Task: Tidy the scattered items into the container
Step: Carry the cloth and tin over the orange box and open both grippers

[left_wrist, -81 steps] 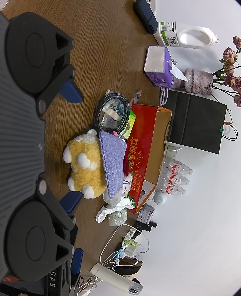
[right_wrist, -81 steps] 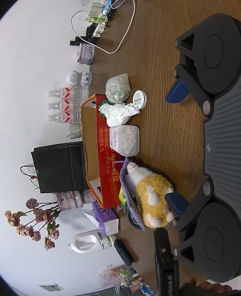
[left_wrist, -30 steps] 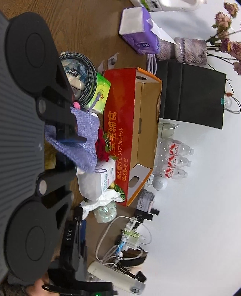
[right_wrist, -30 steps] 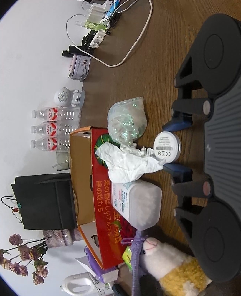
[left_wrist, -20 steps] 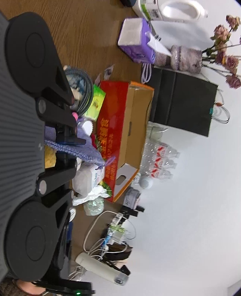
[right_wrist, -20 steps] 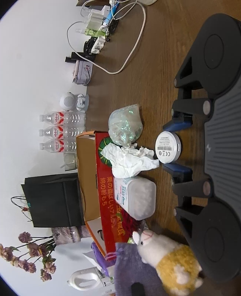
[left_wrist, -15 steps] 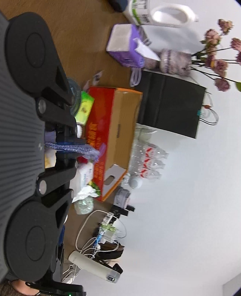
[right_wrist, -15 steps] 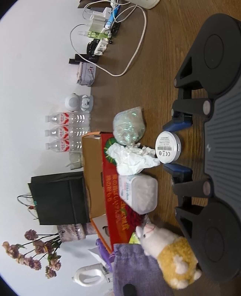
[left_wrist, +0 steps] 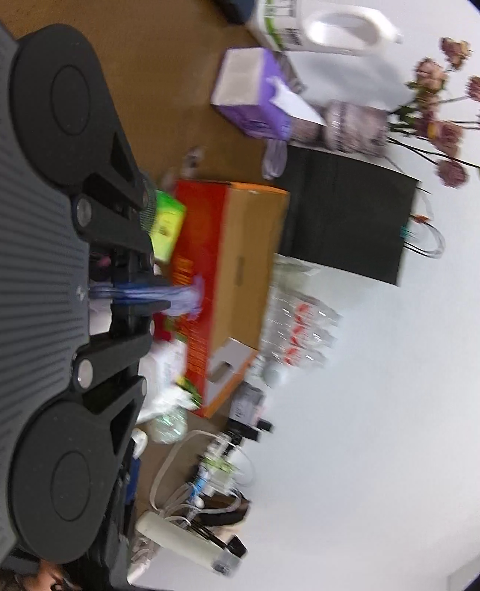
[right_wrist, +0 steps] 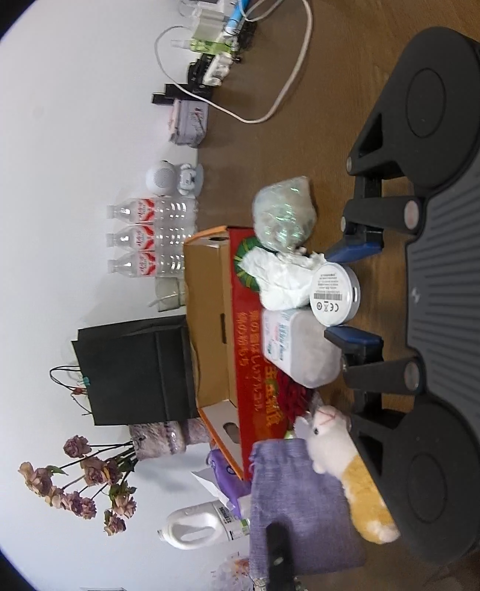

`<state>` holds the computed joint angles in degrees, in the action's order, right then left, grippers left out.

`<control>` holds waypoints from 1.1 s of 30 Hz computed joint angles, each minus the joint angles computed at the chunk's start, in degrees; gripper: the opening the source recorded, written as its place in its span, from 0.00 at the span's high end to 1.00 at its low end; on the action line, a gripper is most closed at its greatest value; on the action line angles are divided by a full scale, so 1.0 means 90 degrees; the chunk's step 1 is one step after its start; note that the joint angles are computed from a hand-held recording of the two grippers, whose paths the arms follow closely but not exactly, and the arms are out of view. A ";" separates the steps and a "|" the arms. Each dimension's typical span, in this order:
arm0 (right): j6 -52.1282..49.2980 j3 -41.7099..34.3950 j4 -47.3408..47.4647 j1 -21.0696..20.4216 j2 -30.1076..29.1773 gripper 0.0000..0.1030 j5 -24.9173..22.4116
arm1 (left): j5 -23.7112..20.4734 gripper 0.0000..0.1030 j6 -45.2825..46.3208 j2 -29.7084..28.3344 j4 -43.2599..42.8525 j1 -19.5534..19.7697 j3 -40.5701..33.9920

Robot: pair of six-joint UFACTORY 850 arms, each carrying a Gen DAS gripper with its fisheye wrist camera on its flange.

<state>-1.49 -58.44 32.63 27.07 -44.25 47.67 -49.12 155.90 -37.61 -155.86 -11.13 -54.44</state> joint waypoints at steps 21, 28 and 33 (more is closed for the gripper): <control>-0.1294 -0.1271 -0.0237 -0.0378 0.0018 0.64 -0.0112 | -0.0411 0.97 0.0779 0.0006 -0.0503 -0.0243 -0.1227; -0.2563 -0.3576 0.0824 -0.0751 -0.1266 0.64 -0.1997 | 0.1802 0.97 0.0238 -0.1255 -0.0235 -0.0464 -0.3206; -0.4270 -0.4927 0.2516 -0.0907 -0.2126 0.64 -0.3127 | 0.2851 0.97 -0.0229 -0.1992 -0.0058 -0.0500 -0.4168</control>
<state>-39.93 -102.78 55.27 18.90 -63.38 19.52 -23.46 153.84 -55.53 -156.38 -15.63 -91.95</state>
